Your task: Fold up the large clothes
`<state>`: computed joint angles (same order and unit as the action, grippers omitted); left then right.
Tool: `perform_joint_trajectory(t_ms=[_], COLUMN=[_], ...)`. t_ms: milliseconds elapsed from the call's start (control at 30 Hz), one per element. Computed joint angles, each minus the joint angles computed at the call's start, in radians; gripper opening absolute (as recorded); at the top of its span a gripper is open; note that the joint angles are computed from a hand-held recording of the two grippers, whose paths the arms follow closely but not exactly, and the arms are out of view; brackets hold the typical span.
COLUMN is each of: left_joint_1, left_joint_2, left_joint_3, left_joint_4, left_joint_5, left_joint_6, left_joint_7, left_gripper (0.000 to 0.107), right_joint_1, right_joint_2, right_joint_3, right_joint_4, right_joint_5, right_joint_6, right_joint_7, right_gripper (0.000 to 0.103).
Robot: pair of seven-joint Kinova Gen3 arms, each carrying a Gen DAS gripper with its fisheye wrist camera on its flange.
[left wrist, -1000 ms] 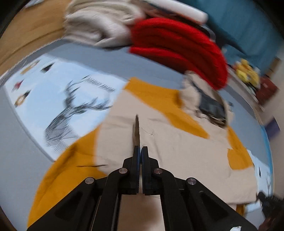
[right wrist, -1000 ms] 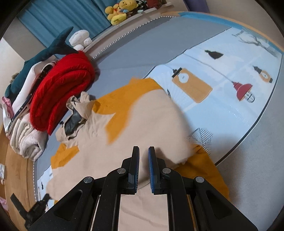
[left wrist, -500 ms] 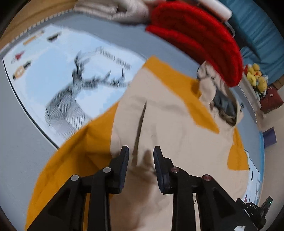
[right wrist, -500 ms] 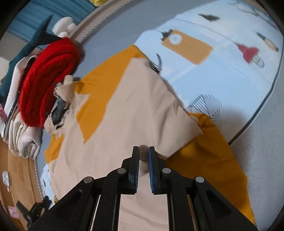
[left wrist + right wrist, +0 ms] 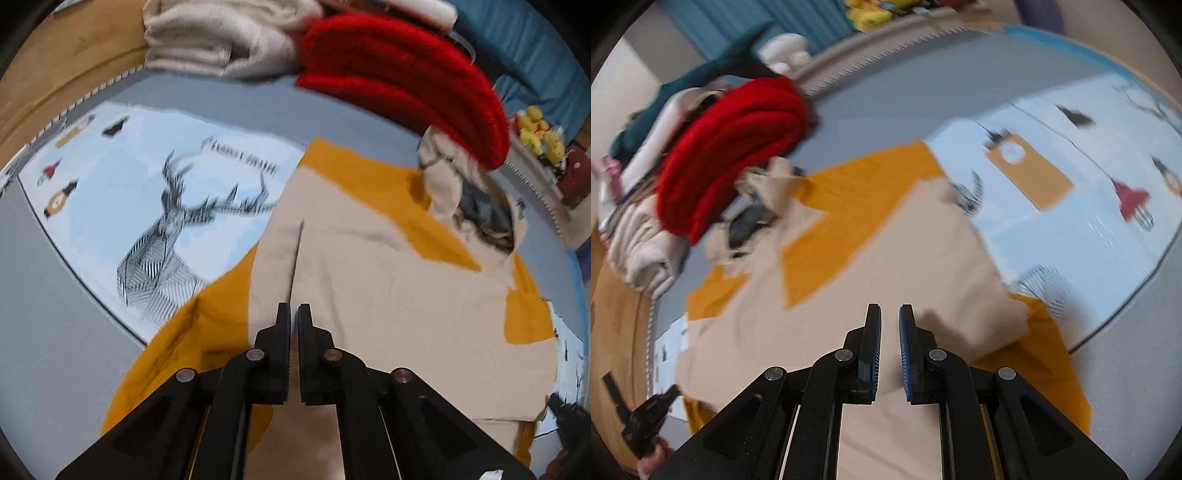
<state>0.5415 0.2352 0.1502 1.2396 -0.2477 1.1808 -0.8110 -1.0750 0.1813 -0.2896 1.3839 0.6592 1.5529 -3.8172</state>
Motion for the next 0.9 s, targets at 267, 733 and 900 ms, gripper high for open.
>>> perform_joint_trajectory(t_ms=[267,733,900], left_joint_1=[0.0,0.049,0.054], left_joint_2=[-0.003,0.083,0.071], left_joint_3=[0.047,0.007,0.009], left_joint_4=[0.004,-0.062,-0.071], left_joint_5=[0.001,0.081,0.082], left_joint_6=[-0.053,0.076,0.077], left_joint_7=[-0.103,-0.195,-0.191], left_gripper=[0.012,0.017,0.02], right_joint_1=[0.118,0.057,-0.012], right_joint_2=[0.005,0.086,0.116], right_joint_3=[-0.04,0.053,0.07], right_joint_4=[0.024,-0.074,-0.179], right_joint_5=[-0.205,-0.23,-0.147], right_joint_6=[0.011,0.022,0.136], right_joint_7=[0.011,0.224,0.241], right_gripper=[0.012,0.014,0.014])
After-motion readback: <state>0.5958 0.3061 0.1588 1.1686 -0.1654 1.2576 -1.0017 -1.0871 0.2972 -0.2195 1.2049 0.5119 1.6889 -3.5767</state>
